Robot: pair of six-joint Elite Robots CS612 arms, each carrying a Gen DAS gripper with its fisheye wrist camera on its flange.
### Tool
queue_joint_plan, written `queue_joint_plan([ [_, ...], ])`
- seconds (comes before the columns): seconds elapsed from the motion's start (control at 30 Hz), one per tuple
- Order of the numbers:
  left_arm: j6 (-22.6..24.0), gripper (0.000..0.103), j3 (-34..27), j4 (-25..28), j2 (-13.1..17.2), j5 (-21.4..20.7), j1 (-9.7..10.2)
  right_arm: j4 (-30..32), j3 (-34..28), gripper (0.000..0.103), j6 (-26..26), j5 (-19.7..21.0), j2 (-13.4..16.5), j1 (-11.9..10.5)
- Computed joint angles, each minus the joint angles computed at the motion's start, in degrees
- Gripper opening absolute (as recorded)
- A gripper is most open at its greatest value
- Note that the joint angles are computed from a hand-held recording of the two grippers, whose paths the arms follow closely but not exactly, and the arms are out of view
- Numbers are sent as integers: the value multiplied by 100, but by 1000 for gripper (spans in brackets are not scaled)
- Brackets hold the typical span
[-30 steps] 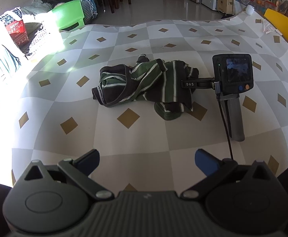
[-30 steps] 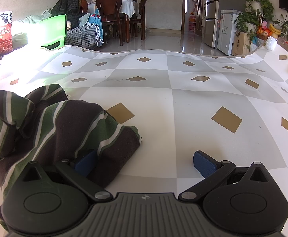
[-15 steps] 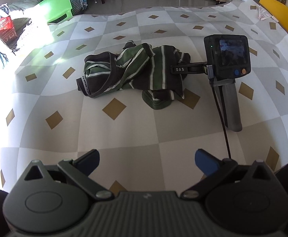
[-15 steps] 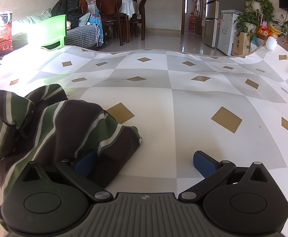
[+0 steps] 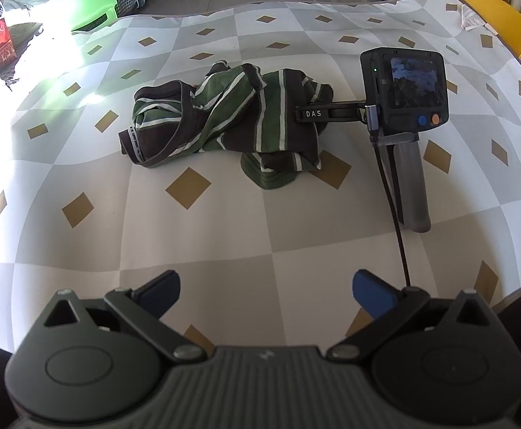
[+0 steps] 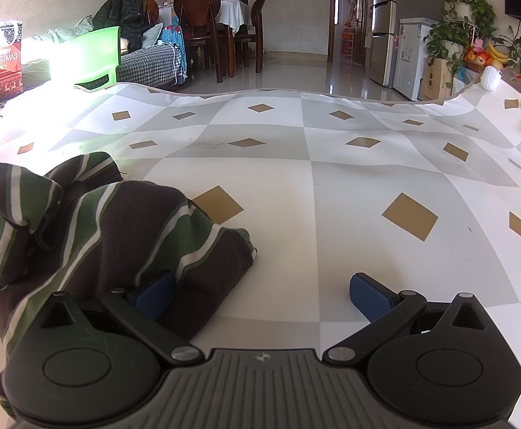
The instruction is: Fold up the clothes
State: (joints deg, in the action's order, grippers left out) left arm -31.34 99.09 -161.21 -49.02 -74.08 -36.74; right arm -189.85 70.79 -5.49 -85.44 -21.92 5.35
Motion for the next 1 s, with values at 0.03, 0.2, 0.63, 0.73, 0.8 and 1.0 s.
queue_joint_plan([
  [0.03, -10, 103, 4, 4, -1, -2, 4, 0, 0, 103, 0, 0, 0, 0],
  [0.2, -59, 103, 23, 4, -9, -17, 24, 0, 0, 103, 0, 0, 0, 0],
  [0.63, -236, 103, -12, -43, 29, 77, 113, 0, 0, 103, 0, 0, 0, 0],
  [0.73, -238, 103, -19, -90, 26, 172, 165, 0, 0, 103, 0, 0, 0, 0],
  [0.8, -216, 103, -25, -127, 23, 227, 213, 0, 0, 103, 0, 0, 0, 0],
  [1.0, -201, 103, -107, -123, 68, 335, 358, -1, 1, 103, 0, 0, -1, 0],
])
